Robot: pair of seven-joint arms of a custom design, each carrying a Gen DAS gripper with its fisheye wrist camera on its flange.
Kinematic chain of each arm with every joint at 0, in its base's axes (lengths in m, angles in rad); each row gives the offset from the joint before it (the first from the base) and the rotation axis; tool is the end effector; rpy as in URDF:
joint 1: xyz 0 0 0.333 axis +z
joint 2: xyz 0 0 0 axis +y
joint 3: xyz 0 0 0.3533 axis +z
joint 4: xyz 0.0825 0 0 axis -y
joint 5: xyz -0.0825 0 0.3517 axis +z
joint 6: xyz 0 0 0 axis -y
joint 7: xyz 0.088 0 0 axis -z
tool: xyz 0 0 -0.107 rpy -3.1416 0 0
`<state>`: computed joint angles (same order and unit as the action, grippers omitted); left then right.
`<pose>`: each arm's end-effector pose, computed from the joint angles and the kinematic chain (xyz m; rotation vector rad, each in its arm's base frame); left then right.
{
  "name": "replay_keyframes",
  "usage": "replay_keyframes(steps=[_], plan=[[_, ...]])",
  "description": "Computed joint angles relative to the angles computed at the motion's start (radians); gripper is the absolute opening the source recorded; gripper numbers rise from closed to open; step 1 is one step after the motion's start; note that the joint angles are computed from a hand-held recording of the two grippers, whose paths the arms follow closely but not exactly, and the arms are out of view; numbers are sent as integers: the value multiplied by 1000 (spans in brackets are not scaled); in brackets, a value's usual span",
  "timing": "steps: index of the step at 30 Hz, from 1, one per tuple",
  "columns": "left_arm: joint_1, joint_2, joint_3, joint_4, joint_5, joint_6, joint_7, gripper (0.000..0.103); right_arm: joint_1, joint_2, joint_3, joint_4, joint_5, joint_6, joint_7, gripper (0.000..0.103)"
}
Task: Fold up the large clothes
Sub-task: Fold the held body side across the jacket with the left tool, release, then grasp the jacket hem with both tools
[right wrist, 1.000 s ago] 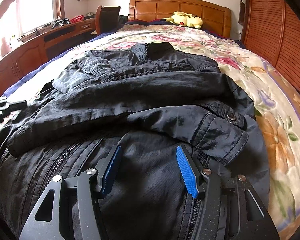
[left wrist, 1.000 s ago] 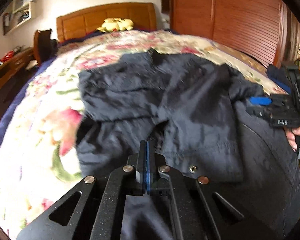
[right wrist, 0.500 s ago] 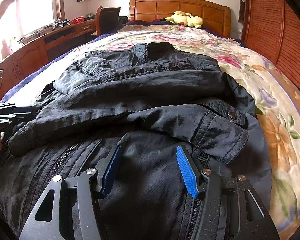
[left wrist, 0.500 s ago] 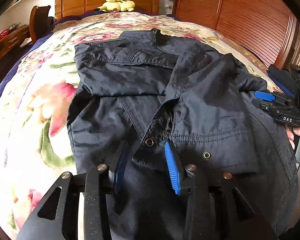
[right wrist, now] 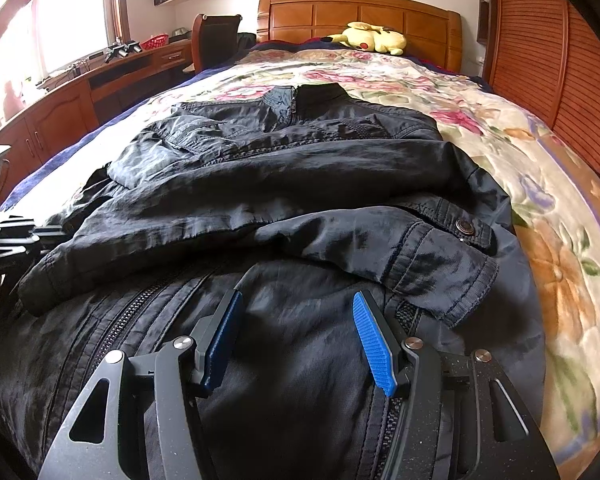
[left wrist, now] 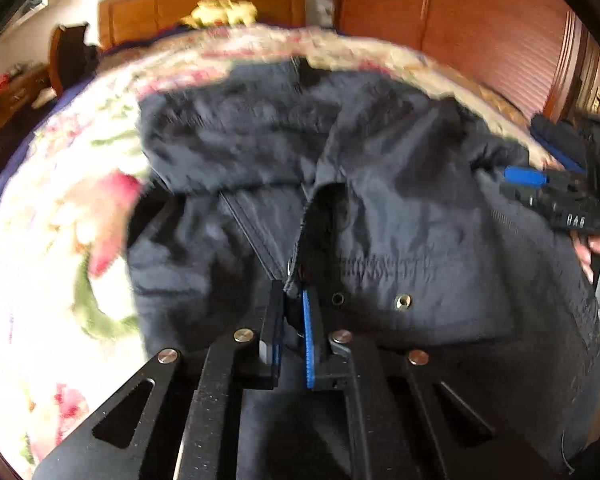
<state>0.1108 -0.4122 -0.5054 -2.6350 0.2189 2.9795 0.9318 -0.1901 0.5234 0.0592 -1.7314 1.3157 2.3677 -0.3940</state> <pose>0.3657 -0.1883 0.4981 -1.8125 1.8045 -0.7691 0.6728 -0.0830 0.3508 -2.0634 0.7709 -0.3965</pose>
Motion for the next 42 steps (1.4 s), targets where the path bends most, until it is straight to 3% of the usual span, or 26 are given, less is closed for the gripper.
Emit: replay_keyframes(steps=[3, 6, 16, 17, 18, 20, 22, 25, 27, 32, 42], plan=[[104, -90, -61, -28, 24, 55, -69, 9, -1, -2, 0, -4, 3, 0, -3, 59], [199, -168, -117, -40, 23, 55, -98, 9, 0, -2, 0, -5, 3, 1, -5, 59], [216, -214, -119, -60, -12, 47, -54, 14, -4, -9, 1, -12, 17, 2, -16, 59], [220, -216, -123, -56, -17, 46, -55, 20, -9, -15, 2, -19, 30, 0, -26, 59], [207, -229, -111, -64, -26, 49, -50, 24, -14, -22, 2, -27, 40, -6, -33, 59], [173, -246, -86, -76, -44, 51, -33, 44, -30, -33, -5, -36, 46, -39, -37, 59], [118, -278, -52, -97, -77, 32, -20, 50, -43, -42, -14, -45, 53, -63, -46, 59], [70, -342, -49, -130, -115, 10, -32, 75, -67, -58, -28, -65, 80, -90, -81, 59], [5, -356, -29, -137, -133, -25, -9, 77, -89, -66, -41, -74, 92, -122, -86, 59], [-34, -451, -86, -135, -118, -196, -41, 79, -141, -95, -77, -107, 116, -189, -104, 64], [-153, -582, -101, -168, -121, -350, -156, 79, -190, -124, -127, -168, 124, -188, -168, 65]])
